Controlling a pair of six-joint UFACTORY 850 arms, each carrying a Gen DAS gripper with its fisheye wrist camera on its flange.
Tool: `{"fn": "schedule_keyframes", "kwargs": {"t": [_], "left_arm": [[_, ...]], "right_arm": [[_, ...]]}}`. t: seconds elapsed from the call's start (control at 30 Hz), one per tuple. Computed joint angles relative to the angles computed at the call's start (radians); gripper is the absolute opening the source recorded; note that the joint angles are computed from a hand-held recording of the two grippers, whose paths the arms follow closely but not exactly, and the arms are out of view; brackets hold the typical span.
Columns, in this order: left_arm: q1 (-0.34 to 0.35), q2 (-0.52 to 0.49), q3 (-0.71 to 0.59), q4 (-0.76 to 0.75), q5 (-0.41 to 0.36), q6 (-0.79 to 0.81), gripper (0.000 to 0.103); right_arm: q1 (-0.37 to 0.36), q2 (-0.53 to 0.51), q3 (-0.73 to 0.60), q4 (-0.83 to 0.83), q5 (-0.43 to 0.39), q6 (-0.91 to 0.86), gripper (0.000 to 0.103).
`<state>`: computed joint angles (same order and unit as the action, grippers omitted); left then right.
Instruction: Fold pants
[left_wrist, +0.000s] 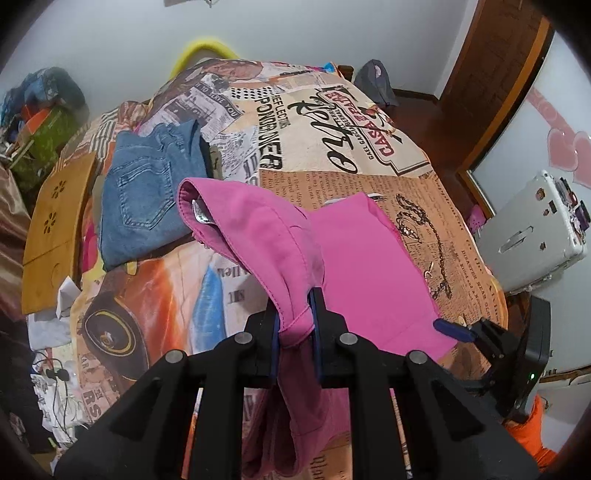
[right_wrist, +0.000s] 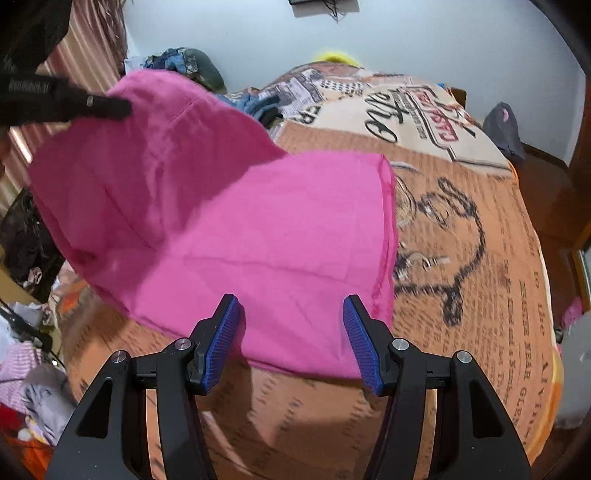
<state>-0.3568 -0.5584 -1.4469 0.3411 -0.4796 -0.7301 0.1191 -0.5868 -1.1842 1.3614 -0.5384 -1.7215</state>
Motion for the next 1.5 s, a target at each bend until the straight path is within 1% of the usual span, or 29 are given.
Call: {"fn": "schedule_keyframes", "kwargs": {"t": [0.27,0.37,0.5,0.63,0.8,0.9,0.93,0.97,1.0,1.07,1.1,1.13,1.17,1.23,1.3,1.37,1.5], "left_arm": [[-0.027,-0.126,-0.206,-0.055,-0.113,0.029,0.014],[-0.042,-0.198,-0.318,-0.074,-0.17,0.052,0.014],[-0.07,-0.281,-0.436,-0.068,-0.223,0.079,0.014],[-0.084,-0.358,-0.534,-0.112,-0.26,0.122,0.014],[-0.088,-0.448,-0.641,-0.208,-0.29,0.19,0.015],[-0.092,-0.487,-0.691,-0.239,-0.31,0.223,0.017],[-0.093,-0.498,-0.704,-0.255,-0.316,0.237,0.02],[-0.092,-0.501,-0.707,-0.275,-0.313,0.256,0.021],[-0.092,-0.5,-0.702,-0.29,-0.303,0.274,0.025],[-0.096,-0.49,-0.686,-0.288,-0.284,0.288,0.036],[-0.098,-0.481,-0.673,-0.278,-0.273,0.289,0.045],[-0.1,-0.464,-0.648,-0.264,-0.252,0.285,0.05],[-0.102,-0.436,-0.606,-0.246,-0.216,0.273,0.05],[-0.1,-0.398,-0.555,-0.233,-0.178,0.269,0.05],[-0.094,-0.344,-0.479,-0.217,-0.125,0.25,0.051],[-0.086,-0.298,-0.413,-0.193,-0.087,0.224,0.051],[-0.068,-0.208,-0.278,-0.096,-0.025,0.139,0.052]], "right_arm": [[-0.011,-0.013,0.001,0.049,-0.043,-0.041,0.057],[-0.015,-0.019,-0.003,0.055,-0.062,-0.041,0.057],[-0.021,-0.022,-0.005,0.058,-0.084,-0.038,0.057],[-0.027,-0.029,-0.01,0.058,-0.105,-0.034,0.057],[-0.031,-0.033,-0.013,0.058,-0.122,-0.031,0.057],[-0.033,-0.034,-0.014,0.057,-0.129,-0.028,0.057],[-0.034,-0.034,-0.014,0.056,-0.131,-0.026,0.057],[-0.034,-0.036,-0.016,0.055,-0.132,-0.025,0.057],[-0.034,-0.035,-0.015,0.054,-0.133,-0.023,0.057],[-0.036,-0.033,-0.015,0.054,-0.131,-0.02,0.057],[-0.037,-0.033,-0.015,0.055,-0.128,-0.018,0.057],[-0.038,-0.032,-0.015,0.053,-0.123,-0.013,0.057],[-0.04,-0.03,-0.015,0.052,-0.117,-0.007,0.057],[-0.047,-0.025,-0.012,0.061,-0.105,-0.005,0.057],[-0.052,-0.016,-0.007,0.075,-0.089,-0.011,0.057],[-0.055,-0.006,-0.002,0.088,-0.07,-0.023,0.057],[-0.064,0.008,0.006,0.104,-0.031,-0.038,0.057]]}}
